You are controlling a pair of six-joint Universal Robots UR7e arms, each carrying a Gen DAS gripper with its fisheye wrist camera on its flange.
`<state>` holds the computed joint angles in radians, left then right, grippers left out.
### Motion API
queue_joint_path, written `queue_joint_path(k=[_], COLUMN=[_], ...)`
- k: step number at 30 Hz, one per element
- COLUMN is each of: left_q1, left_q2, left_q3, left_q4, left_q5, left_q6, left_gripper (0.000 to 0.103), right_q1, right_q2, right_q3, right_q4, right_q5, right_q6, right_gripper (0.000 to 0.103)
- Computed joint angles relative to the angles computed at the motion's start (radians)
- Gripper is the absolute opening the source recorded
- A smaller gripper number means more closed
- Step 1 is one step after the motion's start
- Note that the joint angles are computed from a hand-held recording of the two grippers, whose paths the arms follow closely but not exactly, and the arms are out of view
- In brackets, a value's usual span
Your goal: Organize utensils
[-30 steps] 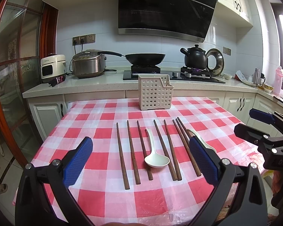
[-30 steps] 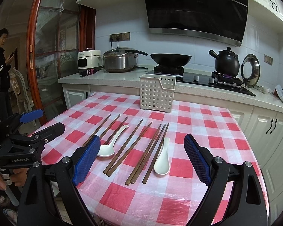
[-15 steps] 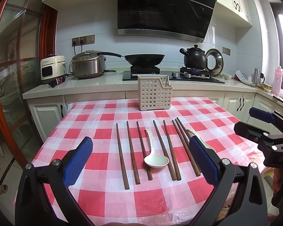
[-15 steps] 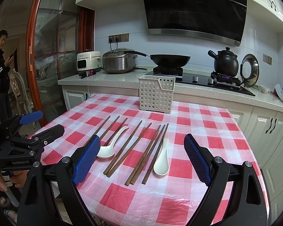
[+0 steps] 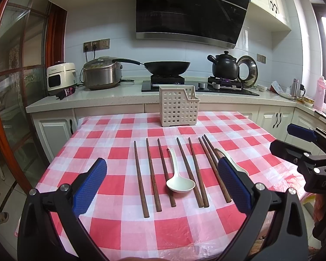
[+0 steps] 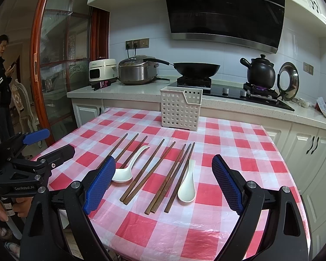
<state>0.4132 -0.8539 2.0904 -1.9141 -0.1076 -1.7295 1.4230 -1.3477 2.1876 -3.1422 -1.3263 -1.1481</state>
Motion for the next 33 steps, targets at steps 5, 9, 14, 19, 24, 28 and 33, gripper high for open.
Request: queue_joint_path(k=[5, 9, 14, 19, 24, 28, 33], left_q1=[-0.001, 0.000, 0.000, 0.000, 0.001, 0.001, 0.001], left_q2=[-0.001, -0.001, -0.001, 0.000, 0.001, 0.001, 0.001], left_q3=[0.001, 0.000, -0.001, 0.000, -0.004, -0.003, -0.003], left_q4=[-0.006, -0.005, -0.005, -0.013, -0.003, -0.008, -0.010], left_q5=[-0.001, -0.002, -0.001, 0.000, 0.001, 0.001, 0.000], left_q6=[0.005, 0.005, 0.006, 0.013, 0.006, 0.011, 0.013], left_gripper=[0.099, 0.099, 0.099, 0.099, 0.099, 0.099, 0.099], right_q1=[0.001, 0.002, 0.001, 0.003, 0.003, 0.003, 0.003], right_q2=[0.001, 0.000, 0.000, 0.000, -0.001, -0.001, 0.000], right_q3=[-0.002, -0.002, -0.003, -0.003, -0.003, -0.003, -0.003], right_q4=[0.001, 0.003, 0.003, 0.002, 0.005, 0.005, 0.004], right_q5=[-0.001, -0.002, 0.001, -0.002, -0.002, -0.002, -0.002], right_q6=[0.001, 0.001, 0.002, 0.005, 0.004, 0.005, 0.005], right_gripper=[0.085, 0.085, 0.085, 0.085, 0.085, 0.085, 0.085])
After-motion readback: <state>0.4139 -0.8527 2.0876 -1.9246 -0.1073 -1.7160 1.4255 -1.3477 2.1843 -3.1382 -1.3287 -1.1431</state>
